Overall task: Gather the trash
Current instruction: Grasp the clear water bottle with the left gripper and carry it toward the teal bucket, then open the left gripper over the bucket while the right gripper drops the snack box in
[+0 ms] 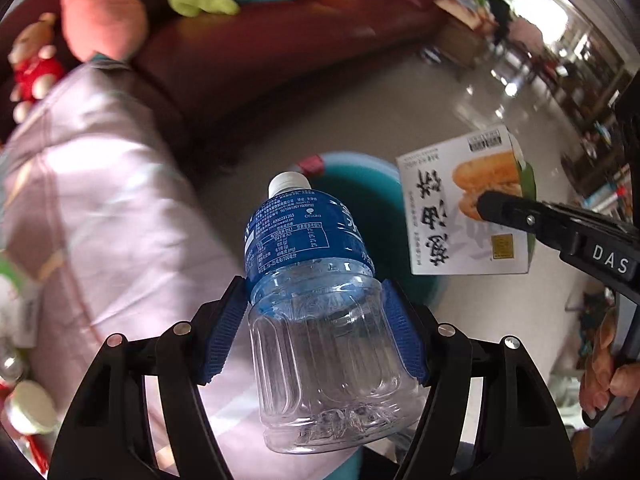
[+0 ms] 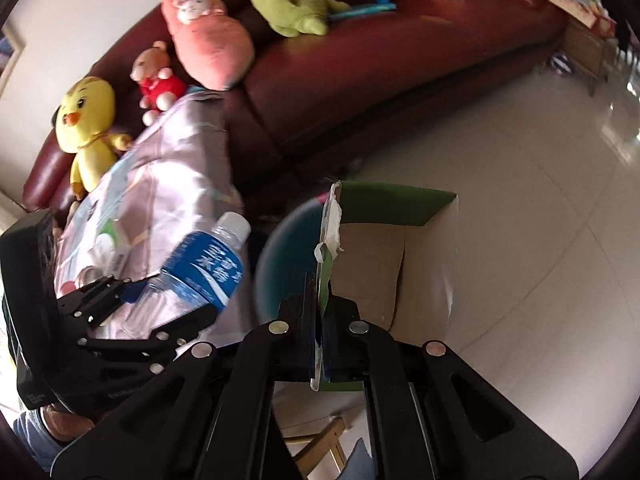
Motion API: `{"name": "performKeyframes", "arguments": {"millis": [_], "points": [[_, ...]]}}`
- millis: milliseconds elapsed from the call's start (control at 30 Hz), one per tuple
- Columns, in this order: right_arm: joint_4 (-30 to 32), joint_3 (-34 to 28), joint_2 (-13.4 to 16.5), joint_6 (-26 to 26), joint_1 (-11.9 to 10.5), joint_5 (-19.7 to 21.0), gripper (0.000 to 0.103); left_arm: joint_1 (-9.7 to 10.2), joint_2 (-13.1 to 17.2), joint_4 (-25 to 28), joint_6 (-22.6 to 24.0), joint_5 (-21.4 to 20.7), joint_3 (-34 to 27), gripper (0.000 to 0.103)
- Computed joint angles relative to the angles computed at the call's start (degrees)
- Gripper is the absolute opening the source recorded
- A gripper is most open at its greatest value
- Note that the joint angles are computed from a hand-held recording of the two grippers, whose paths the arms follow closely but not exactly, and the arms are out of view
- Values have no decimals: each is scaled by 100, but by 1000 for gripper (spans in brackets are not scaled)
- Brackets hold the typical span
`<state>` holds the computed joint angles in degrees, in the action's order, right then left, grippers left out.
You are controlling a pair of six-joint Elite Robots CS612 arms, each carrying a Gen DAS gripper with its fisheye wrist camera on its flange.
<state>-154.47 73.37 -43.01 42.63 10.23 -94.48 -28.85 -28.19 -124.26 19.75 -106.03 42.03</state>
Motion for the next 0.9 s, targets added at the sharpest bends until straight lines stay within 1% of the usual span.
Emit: {"name": "performKeyframes", "arguments": {"millis": [33, 167, 200, 267, 300, 400, 433, 600, 700, 733, 767, 833, 900], "points": [[17, 12, 11, 24, -24, 29, 2, -25, 31, 80, 17, -3, -29, 70], [105, 19, 80, 37, -118, 206, 2, -126, 313, 598, 151, 110, -470, 70], [146, -2, 109, 37, -139, 267, 2, -161, 445, 805, 186, 176, -705, 71], [240, -73, 178, 46, -169, 399, 2, -195, 563, 985, 220, 308, -902, 71], [296, -126, 210, 49, -171, 434, 2, -215, 599, 995, 234, 371, -949, 71], [399, -211, 291, 42, -198, 540, 2, -239, 652, 988, 252, 472, -998, 80], [423, -227, 307, 50, -204, 566, 2, -227, 638, 972, 249, 476, -955, 81], [513, -272, 353, 83, -235, 687, 3, -175, 754, 1157, 192, 442, -1182, 81], [624, -333, 383, 54, -240, 760, 4, -139, 770, 1205, 130, 443, -1215, 81], [641, -333, 385, 61, -245, 798, 6, -123, 760, 1211, 108, 414, -1201, 81], [675, -353, 396, 68, -246, 844, 6, -115, 740, 1185, 81, 390, -1170, 81], [704, -356, 398, 76, -252, 903, 8, -102, 743, 1134, 71, 395, -1176, 86], [765, -396, 416, 82, -244, 925, 14, -80, 716, 1072, 48, 395, -1127, 87]]}}
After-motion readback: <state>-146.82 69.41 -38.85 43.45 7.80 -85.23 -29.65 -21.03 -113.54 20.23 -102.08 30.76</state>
